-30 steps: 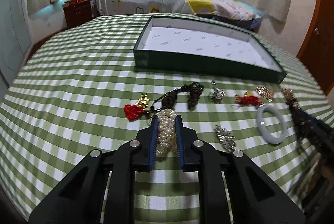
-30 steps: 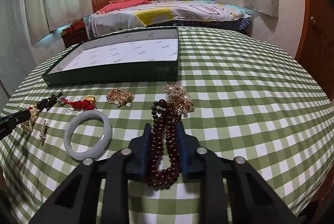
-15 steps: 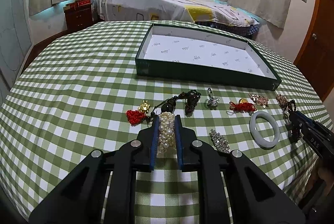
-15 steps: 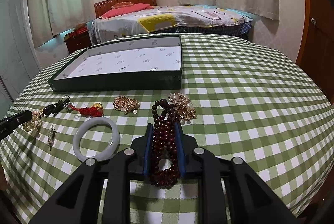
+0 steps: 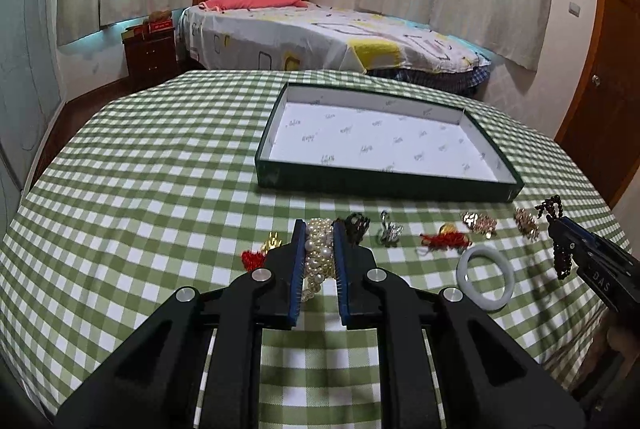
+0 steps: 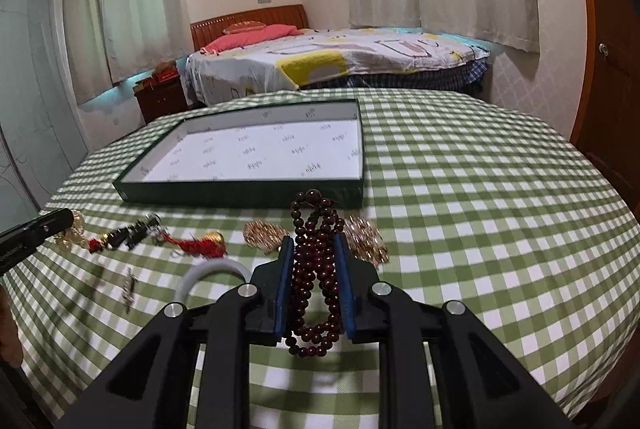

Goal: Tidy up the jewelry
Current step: 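Carry the pearls and beads into the green box and open both tools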

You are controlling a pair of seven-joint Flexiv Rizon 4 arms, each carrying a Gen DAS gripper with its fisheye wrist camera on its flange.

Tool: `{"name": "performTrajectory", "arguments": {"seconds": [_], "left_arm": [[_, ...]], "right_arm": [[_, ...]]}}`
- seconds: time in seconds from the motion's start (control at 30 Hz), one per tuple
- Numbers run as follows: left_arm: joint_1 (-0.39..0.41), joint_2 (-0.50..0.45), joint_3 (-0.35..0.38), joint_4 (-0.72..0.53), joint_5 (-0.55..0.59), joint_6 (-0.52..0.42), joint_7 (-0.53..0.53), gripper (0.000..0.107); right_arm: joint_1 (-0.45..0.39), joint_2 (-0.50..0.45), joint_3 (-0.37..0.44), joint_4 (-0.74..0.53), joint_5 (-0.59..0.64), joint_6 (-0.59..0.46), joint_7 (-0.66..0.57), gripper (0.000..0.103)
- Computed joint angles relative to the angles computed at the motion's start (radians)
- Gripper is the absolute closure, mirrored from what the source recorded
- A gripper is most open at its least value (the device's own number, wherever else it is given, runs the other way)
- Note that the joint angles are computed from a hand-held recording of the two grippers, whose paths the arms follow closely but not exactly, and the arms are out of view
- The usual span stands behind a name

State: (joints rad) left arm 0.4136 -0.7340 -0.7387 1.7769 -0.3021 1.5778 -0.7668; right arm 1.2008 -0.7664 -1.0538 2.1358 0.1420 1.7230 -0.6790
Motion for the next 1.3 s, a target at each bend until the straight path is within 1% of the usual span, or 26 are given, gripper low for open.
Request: {"name": "performTrajectory", "arguments": {"seconds": [0.13, 0.27, 0.43, 0.53, 0.57, 0.67, 0.7, 0.77, 0.83, 0.9, 0.93, 1.03, 1.23, 1.3], "left_arm": [[-0.002, -0.005, -0.017, -0.026, -0.008, -0.011, 0.0, 0.093], [-0.025, -0.016, -0.023, -0.076, -0.021, -0.025, 0.014, 0.093], [-0.087, -0.054, -0.009, -0.189, -0.052, -0.054, 0.045, 0.093], [-0.148, -0.092, 0.021, -0.281, -0.064, -0.055, 0.073, 0.093], [-0.17, -0.106, 0.033, -0.316, -0.071, -0.065, 0.078, 0.093], [-0.265, -0.155, 0.118, -0.449, -0.104, -0.121, 0.078, 0.093], [-0.3, -0.174, 0.156, -0.496, -0.113, -0.147, 0.075, 0.093], [-0.377, -0.217, 0.256, -0.598, -0.123, -0.213, 0.053, 0.093], [-0.445, -0.269, 0.357, -0.705, -0.133, -0.304, 0.013, 0.093], [-0.481, -0.305, 0.419, -0.77, -0.135, -0.362, -0.02, 0.093], [-0.501, -0.329, 0.455, -0.814, -0.13, -0.4, -0.044, 0.093], [-0.525, -0.368, 0.511, -0.88, -0.113, -0.469, -0.086, 0.093], [-0.554, -0.443, 0.582, -1.032, -0.063, -0.631, -0.156, 0.093], [-0.554, -0.455, 0.582, -1.049, -0.056, -0.648, -0.173, 0.091]], "right_arm": [[0.002, -0.004, -0.022, -0.017, 0.001, 0.011, -0.009, 0.082], [-0.03, -0.01, -0.023, -0.057, 0.003, 0.021, -0.019, 0.082], [-0.103, -0.024, -0.002, -0.134, -0.007, 0.025, -0.028, 0.082], [-0.169, -0.032, 0.03, -0.193, -0.024, 0.021, -0.03, 0.082], [-0.205, -0.034, 0.052, -0.224, -0.031, 0.018, -0.028, 0.082], [-0.286, -0.038, 0.108, -0.288, -0.062, 0.001, -0.023, 0.082], [-0.311, -0.043, 0.125, -0.31, -0.074, -0.008, -0.019, 0.082], [-0.377, -0.046, 0.182, -0.356, -0.113, -0.036, -0.015, 0.082], [-0.452, -0.044, 0.261, -0.399, -0.155, -0.066, -0.005, 0.082], [-0.514, -0.035, 0.334, -0.423, -0.192, -0.09, 0.003, 0.082], [-0.556, -0.031, 0.384, -0.443, -0.214, -0.114, 0.004, 0.082], [-0.624, -0.025, 0.47, -0.473, -0.266, -0.172, 0.012, 0.082], [-0.702, -0.008, 0.567, -0.485, -0.339, -0.235, 0.045, 0.081], [-0.714, 0.0, 0.584, -0.478, -0.363, -0.243, 0.058, 0.079]]}}
